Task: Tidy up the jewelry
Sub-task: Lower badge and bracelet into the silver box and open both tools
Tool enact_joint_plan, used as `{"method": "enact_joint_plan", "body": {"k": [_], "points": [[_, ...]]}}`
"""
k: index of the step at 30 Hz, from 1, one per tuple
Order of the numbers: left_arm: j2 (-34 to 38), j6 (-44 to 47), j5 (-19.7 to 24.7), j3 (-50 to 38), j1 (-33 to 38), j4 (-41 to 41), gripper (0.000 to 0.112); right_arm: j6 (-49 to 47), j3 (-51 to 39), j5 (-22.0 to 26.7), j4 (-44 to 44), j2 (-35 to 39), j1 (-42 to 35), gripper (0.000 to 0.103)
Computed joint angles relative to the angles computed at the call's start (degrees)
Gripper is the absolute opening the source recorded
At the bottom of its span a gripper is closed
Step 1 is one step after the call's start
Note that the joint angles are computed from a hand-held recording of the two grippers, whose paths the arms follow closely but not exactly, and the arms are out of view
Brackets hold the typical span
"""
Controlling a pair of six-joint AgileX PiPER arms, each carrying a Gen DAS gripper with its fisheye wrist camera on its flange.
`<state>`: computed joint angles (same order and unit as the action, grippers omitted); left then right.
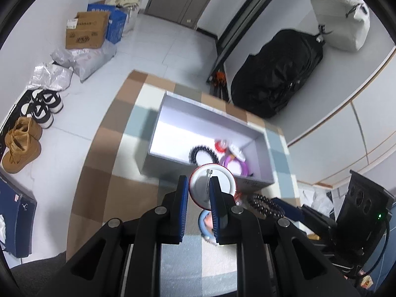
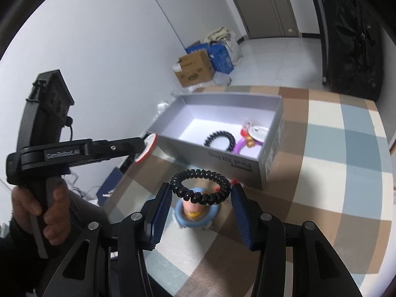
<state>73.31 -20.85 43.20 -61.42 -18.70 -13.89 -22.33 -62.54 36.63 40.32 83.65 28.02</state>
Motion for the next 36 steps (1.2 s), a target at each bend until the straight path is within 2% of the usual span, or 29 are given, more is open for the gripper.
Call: {"method": "enact_joint_plan", "body": {"k": [10, 14, 17, 21, 29, 32, 36], "points": [[0.37, -3.6, -4.63, -0.47, -1.42, 3.04, 0.012, -5.53, -2.09, -0.18, 7.83, -0.82, -1.51, 0.048], [1.59, -12.63, -4.36, -2.31, -3.78, 13.23, 0.012, -6.42, -3.94, -0.58, 9.11, -0.11, -1.87, 0.048], [2.38, -11.16, -5.62, -2.88, -2.53, 10.94, 0.012, -5.67, -5.95, -1.45, 8.15, 0.62, -1.8, 0.048], [3.61, -12.39, -5.66, -4.4, -3.31, 12.75, 0.012, -5.03, -8.82, -1.17, 8.65, 2.73, -2.74, 0.048], [8.43, -10.71, -4.44, -9.89, -3.55, 9.61, 0.012, -2.53, -13.3, -0.26, 7.05, 5.69, -4.27, 0.048], [10.05, -13.52, -3.75, -11.54, -4.3, 13.07, 0.012, -1.88, -14.31, 0.05, 6.9, 6.76, -4.99, 0.048], [11.99, -10.46, -3.43, -12.31, -2.8, 8.59, 0.012, -0.91, -15.47, 0.89, 4.88, 8.13, -5.74, 0.048]]}}
